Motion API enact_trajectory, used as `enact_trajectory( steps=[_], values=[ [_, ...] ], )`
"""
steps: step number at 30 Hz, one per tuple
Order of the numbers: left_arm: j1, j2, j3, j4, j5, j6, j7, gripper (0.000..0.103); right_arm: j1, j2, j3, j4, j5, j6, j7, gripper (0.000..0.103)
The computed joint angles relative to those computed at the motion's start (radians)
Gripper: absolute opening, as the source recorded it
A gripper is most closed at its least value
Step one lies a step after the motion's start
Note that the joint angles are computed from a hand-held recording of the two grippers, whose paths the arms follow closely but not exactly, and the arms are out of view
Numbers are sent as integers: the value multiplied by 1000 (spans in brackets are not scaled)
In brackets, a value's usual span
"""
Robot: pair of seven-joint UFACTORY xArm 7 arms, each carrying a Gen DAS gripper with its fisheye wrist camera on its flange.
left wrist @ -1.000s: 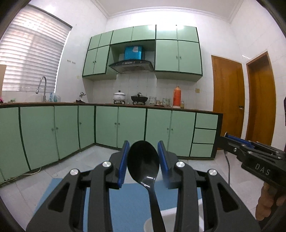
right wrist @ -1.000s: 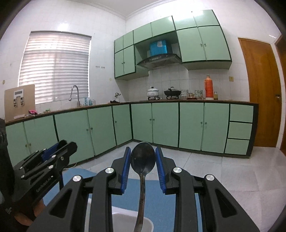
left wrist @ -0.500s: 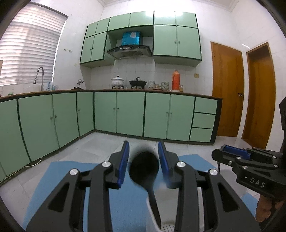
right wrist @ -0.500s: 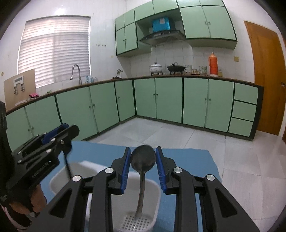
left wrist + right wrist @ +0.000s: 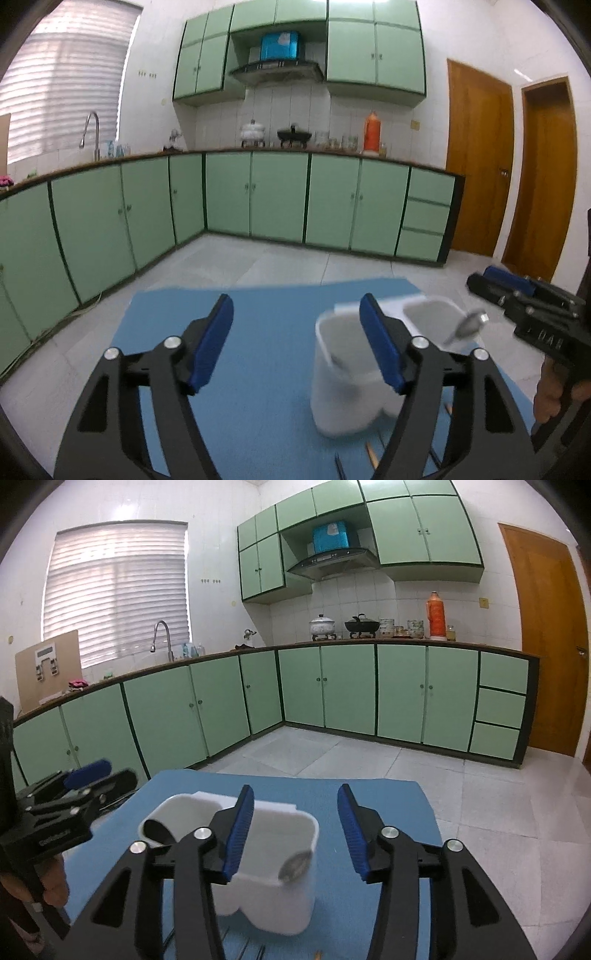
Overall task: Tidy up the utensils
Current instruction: 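Open the left tool to drop the black spoon into the holder, then grasp a silver spoon with the left tool while the right tool grasps the fish-tail spoon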
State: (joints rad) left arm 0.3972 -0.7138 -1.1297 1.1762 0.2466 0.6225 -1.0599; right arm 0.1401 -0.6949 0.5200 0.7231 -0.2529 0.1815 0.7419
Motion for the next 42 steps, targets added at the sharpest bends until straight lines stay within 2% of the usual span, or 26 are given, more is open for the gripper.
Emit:
enact_trajectory(
  steps=[2, 5, 8, 12, 17, 20, 28, 31, 42],
  values=[
    [-64, 14, 23, 2, -28, 81, 17, 78, 23, -46, -13, -28, 10, 12, 6, 51],
    [-125, 40, 25, 25, -48, 238, 29, 80, 57, -118, -29, -67, 33, 65, 17, 52],
    [-175, 62, 12, 33, -60, 355, 22, 81, 104, -180, -47, -110, 61, 137, 26, 52],
    [-222, 85, -6, 25, -75, 455, -6, 81, 163, -241, -56, -152, 83, 242, 24, 52],
    [-322, 116, 37, -30, -97, 478, -89, 81, 233, -284, -65, -198, 111, 335, 18, 52],
    [-348, 153, 34, -38, -81, 478, -139, 81, 262, -303, -65, -223, 122, 372, 22, 52],
    [-452, 234, 95, -88, -32, 453, -238, 77, 315, -353, -73, -284, 142, 391, 35, 52],
    [-501, 257, 146, -115, -16, 426, -262, 69, 320, -359, -79, -293, 142, 391, 32, 52],
    [-648, 319, 239, -104, 84, 455, -338, 58, 327, -341, -87, -292, 142, 411, 11, 52]
  ],
)
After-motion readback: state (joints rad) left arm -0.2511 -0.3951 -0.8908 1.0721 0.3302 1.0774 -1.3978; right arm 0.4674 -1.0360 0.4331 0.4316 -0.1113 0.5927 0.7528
